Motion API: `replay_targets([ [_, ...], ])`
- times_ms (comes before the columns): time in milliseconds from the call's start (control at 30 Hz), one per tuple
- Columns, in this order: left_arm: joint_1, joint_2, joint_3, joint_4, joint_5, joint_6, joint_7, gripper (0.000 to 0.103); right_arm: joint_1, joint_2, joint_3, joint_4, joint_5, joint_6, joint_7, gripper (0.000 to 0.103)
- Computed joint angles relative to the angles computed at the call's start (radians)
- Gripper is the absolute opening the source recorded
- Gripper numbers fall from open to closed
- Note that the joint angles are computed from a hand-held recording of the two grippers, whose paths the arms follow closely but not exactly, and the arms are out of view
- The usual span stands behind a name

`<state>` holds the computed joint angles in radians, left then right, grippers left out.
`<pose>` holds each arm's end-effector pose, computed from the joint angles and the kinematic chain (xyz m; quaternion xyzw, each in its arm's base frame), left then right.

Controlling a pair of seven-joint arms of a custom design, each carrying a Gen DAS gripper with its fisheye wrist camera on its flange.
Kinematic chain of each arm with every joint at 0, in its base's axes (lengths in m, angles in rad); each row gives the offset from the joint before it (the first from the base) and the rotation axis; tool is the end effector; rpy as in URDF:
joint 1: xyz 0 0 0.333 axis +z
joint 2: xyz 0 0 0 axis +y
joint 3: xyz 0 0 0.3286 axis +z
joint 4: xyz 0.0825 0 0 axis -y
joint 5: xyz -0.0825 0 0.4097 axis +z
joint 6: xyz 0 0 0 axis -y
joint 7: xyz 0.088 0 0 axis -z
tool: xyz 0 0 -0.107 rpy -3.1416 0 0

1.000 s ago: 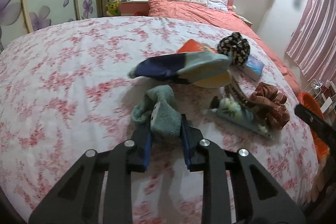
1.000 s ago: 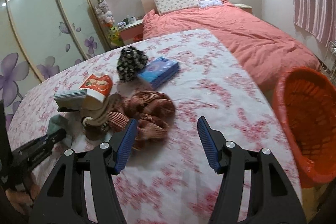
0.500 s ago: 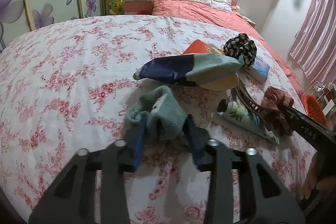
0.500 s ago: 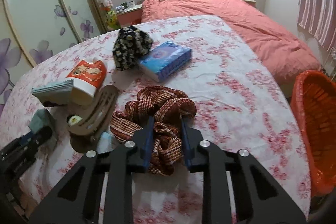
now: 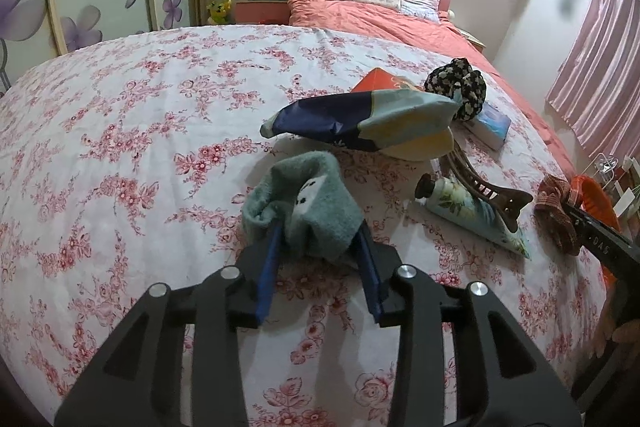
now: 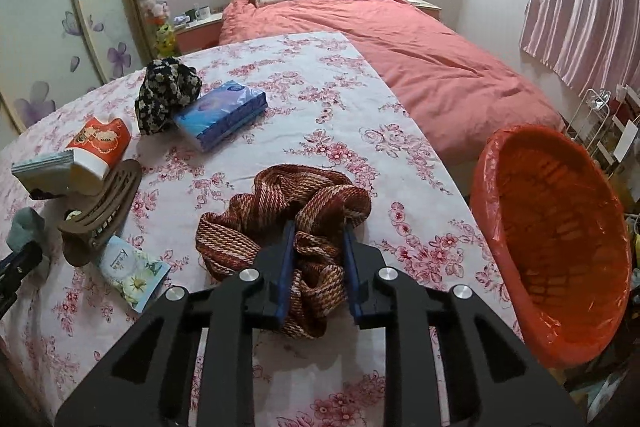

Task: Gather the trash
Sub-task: 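Lift the teal sock and brown scarf off the bed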

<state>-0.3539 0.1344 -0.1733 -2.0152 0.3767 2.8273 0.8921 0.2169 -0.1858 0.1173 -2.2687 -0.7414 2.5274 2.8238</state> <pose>0.5521 -0.3383 0.4631 -0.6097 0.7136 -0.3048 0.1615 0.5093 0.1864 0.4804 -0.5217 0.7806 -0.2771 0.2042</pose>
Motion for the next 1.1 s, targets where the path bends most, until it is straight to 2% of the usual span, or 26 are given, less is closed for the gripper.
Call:
replay_targets([
  [200, 0.000, -0.001, -0.001, -0.005, -0.011, 0.006, 0.000, 0.038, -0.005, -0.006, -0.014, -0.019, 0.059, 0.040, -0.027, 0.026],
  [433, 0.011, -0.007, -0.007, -0.021, -0.055, 0.030, 0.023, 0.039, -0.010, -0.010, -0.003, -0.017, 0.051, 0.011, -0.013, 0.034],
  [1100, 0.018, -0.016, -0.011, -0.040, -0.141, 0.059, 0.080, 0.041, 0.000, -0.002, -0.003, -0.004, 0.052, -0.015, -0.019, 0.042],
])
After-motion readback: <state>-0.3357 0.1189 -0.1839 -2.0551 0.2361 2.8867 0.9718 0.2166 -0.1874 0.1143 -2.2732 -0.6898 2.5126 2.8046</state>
